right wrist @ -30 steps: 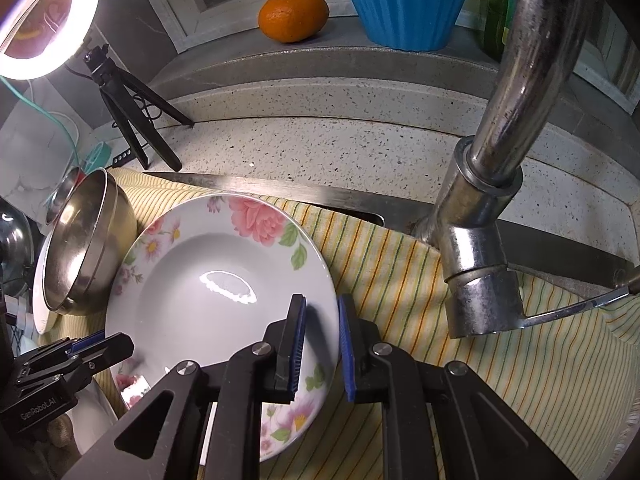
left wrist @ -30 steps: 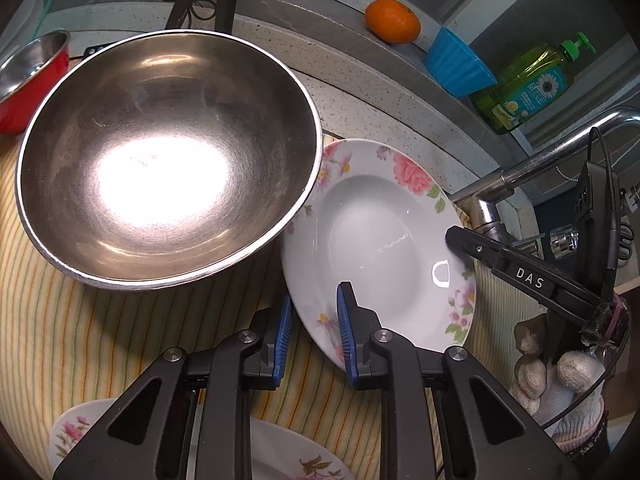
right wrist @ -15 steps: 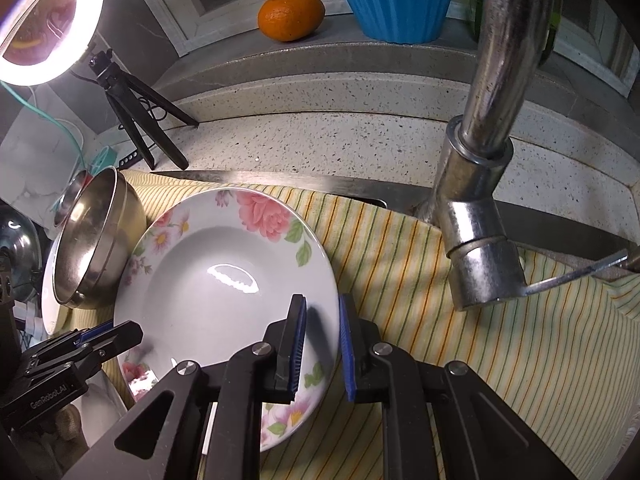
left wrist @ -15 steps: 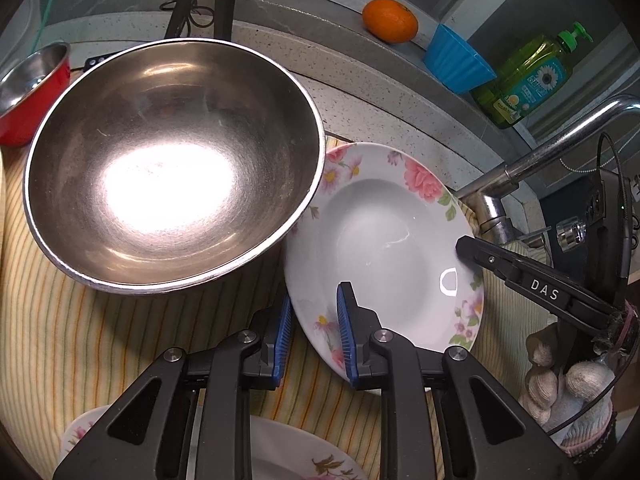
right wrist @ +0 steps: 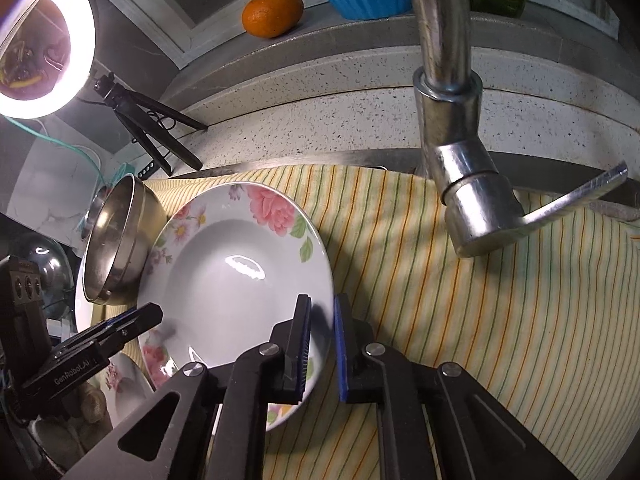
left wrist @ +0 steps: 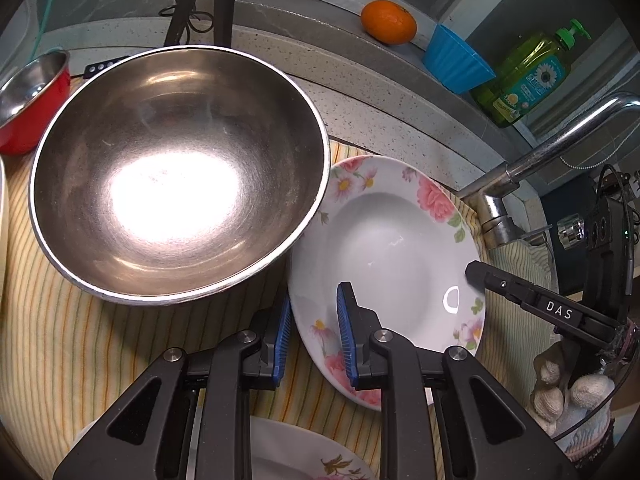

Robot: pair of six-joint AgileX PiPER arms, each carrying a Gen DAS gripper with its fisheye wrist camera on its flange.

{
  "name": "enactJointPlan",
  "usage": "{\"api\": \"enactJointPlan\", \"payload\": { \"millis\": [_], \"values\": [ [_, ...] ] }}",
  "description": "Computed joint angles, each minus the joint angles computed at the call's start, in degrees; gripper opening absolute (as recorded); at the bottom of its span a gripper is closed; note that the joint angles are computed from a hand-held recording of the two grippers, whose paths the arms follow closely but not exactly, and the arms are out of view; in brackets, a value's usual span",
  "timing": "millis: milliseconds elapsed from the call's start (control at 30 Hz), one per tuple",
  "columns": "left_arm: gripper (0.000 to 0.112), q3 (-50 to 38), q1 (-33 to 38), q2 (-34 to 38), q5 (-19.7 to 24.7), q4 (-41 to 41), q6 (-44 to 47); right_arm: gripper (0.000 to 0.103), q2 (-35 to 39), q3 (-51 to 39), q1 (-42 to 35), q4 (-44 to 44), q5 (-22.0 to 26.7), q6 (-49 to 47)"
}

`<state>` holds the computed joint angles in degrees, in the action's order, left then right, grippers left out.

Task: Organize plates and bowls
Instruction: 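Lift the rose-rimmed plate with the left tool and carry it toward the other plate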

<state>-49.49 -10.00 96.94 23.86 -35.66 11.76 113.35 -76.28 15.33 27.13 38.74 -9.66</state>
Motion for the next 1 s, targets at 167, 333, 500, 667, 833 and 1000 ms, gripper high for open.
{"api": "enactJointPlan", "payload": {
  "millis": [167, 333, 500, 667, 833, 1000],
  "values": [
    [0.019, -0.29, -0.16, 0.52, -0.34, -0.05, 0.55, 0.010, 0.53, -0.17, -0.39, 1.82, -0.80, -1.89],
    [0.019, 0.29, -0.16, -0.14, -0.53, -0.41, 1.04, 0.010, 0.90, -0.53, -1.36, 4.61, 0.25, -3.62],
    [0.019, 0.75, 0.26, -0.68, -0.31, -0.65, 1.74, 0.010, -0.25, 1.11, -1.96, 6.75, 0.05, -4.81],
    [0.019, 0.33, -0.25, -1.05, 0.02, 0.63, 1.06, 0.010, -2.13, 3.23, -2.34, 7.12, -0.51, -5.21],
    [0.019, 0.65, -0.21, -1.09, 0.40, -0.29, 2.66, 0.010, -3.55, 4.82, -2.63, 7.62, -0.95, -4.94],
    [0.019, 1.69, -0.48, -3.26, 0.37, 0.86, 2.26, 0.010, -5.36, 6.27, -2.25, 7.53, -1.43, -4.57]
  ]
}}
